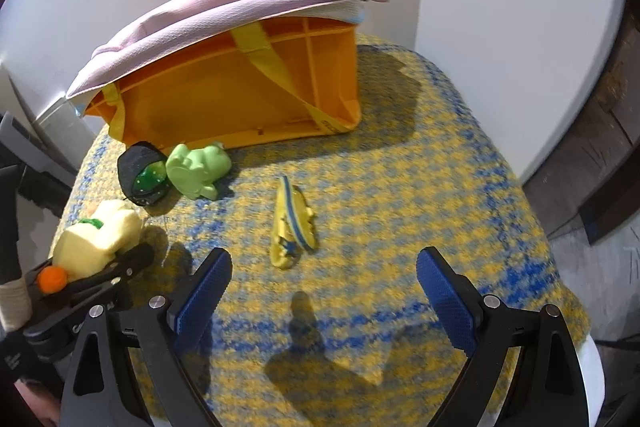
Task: Organize objects
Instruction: 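Grasp the yellow-and-blue clip with the right gripper while the left holds the duck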
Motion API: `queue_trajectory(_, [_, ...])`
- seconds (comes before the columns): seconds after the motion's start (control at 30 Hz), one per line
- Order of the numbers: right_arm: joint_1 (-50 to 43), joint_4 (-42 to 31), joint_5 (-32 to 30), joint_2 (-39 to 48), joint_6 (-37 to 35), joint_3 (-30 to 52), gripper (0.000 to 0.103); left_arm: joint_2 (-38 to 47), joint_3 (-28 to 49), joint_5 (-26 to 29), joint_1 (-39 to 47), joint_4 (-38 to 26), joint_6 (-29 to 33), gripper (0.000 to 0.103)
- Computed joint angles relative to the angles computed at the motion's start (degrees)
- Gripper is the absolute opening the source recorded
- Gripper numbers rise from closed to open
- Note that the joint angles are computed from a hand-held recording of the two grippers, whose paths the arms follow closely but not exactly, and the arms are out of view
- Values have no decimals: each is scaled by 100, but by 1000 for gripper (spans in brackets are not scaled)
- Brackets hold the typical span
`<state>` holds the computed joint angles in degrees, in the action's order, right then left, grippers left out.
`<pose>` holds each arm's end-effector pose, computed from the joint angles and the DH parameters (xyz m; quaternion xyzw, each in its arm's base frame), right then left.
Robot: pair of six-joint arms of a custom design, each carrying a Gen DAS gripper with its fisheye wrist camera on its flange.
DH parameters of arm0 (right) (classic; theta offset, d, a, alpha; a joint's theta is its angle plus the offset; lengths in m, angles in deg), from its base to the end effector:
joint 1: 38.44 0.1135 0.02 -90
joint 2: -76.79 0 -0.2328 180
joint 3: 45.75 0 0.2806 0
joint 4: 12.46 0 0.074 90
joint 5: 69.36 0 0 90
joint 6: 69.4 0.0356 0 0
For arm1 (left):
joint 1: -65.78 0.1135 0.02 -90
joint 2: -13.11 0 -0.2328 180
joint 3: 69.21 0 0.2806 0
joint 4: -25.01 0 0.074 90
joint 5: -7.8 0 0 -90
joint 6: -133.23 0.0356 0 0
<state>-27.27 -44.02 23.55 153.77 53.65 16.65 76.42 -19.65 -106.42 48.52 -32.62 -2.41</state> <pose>0.3094 0.0593 0.1907 0.1853 0.9087 0.1187 0.3548 0.2163 -0.0519 0.1539 -0.2694 0.9271 0.0941 0.2430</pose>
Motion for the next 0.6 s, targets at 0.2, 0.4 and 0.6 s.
queue_trajectory(0.2, [33,86,-32,892,-112,610,77,-157,-196,47,147,25,82,62])
queue_trajectory(0.4, [19,82,-171,1622,-133,1090,57,-193,-284,128,296,83,218,62])
queue_trajectory(0.6, [41,91,-302,1785,-143,1156,29,-283,-322,121,277,34,290,62])
